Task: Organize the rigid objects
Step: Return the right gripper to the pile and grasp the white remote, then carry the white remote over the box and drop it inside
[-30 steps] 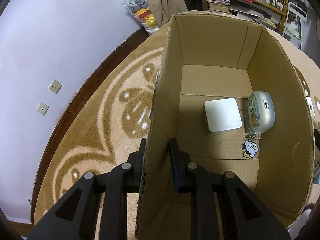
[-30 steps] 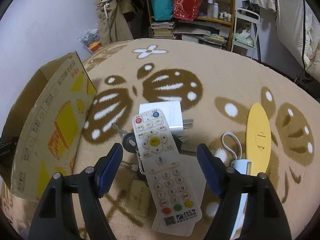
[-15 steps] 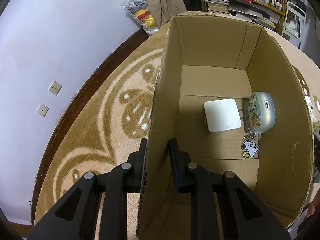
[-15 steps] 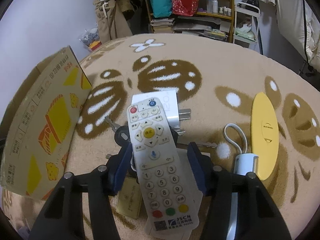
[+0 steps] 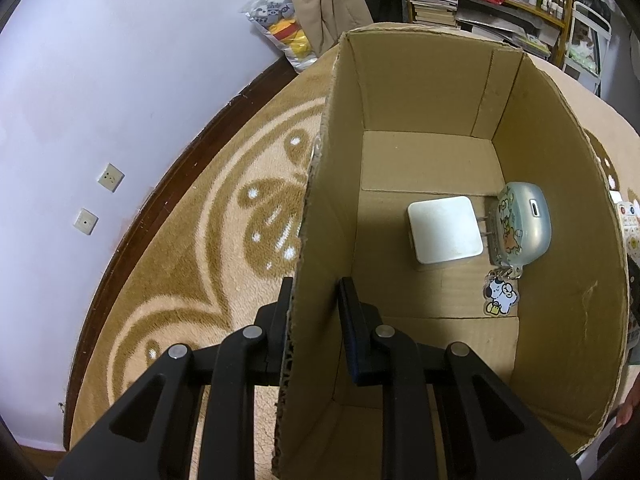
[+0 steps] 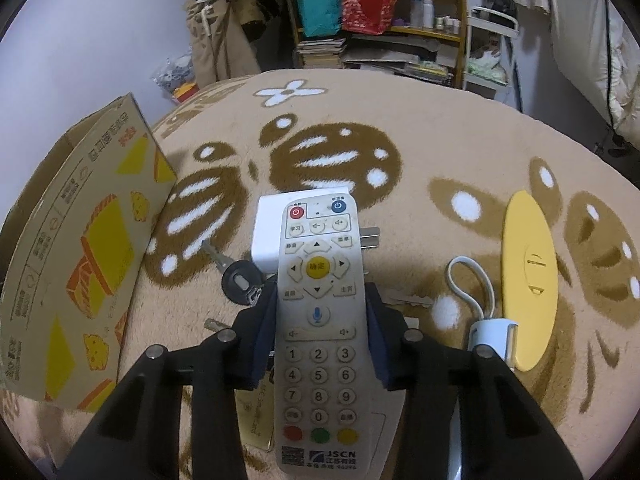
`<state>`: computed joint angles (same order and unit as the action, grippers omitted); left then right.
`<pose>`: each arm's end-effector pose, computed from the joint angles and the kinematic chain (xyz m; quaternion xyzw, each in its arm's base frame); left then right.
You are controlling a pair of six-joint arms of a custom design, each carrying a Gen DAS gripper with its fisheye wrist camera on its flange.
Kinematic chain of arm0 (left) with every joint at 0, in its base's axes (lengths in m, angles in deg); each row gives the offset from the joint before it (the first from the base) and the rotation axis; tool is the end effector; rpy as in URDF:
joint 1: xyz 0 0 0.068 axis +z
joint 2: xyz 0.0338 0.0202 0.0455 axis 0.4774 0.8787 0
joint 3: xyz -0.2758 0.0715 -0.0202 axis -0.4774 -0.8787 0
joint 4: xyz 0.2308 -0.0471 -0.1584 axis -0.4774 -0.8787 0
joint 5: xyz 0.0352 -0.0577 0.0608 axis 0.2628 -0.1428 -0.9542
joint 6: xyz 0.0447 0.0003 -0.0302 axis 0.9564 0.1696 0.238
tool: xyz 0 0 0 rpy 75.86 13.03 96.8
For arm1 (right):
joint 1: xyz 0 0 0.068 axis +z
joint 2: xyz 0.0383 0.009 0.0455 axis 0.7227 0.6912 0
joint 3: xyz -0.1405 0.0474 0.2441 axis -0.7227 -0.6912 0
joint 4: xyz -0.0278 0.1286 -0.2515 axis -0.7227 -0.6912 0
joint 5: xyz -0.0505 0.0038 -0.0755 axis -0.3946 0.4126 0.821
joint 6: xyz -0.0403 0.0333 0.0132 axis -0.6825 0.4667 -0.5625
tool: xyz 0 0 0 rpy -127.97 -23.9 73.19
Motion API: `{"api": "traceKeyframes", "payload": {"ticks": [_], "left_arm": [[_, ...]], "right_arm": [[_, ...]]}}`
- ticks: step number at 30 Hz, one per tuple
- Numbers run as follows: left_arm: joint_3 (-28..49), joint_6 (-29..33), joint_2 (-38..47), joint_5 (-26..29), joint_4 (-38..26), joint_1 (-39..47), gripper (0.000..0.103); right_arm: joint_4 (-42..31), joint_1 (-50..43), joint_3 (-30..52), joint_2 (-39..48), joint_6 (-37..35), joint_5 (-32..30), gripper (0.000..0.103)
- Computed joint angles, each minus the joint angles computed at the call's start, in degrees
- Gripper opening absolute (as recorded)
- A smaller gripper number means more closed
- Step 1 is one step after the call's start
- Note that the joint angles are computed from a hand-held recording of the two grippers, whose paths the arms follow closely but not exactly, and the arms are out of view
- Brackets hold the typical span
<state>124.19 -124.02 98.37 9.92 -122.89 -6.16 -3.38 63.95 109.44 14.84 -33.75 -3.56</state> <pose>0.2816 -0.1749 0.2416 -0.0383 0.9672 0.1402 0.2084 0.2675 0.0812 0.2030 0.0373 0.9490 0.0509 0.3090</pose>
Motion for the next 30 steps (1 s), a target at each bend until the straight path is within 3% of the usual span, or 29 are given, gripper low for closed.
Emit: {"api": "traceKeyframes", "payload": {"ticks": [30], "left_arm": [[1.20, -0.64, 0.94, -1.05, -1.46, -1.12, 0.020]], "right_arm": [[0.25, 8.79, 5.40, 0.62, -0.13, 1.67, 0.040]]}}
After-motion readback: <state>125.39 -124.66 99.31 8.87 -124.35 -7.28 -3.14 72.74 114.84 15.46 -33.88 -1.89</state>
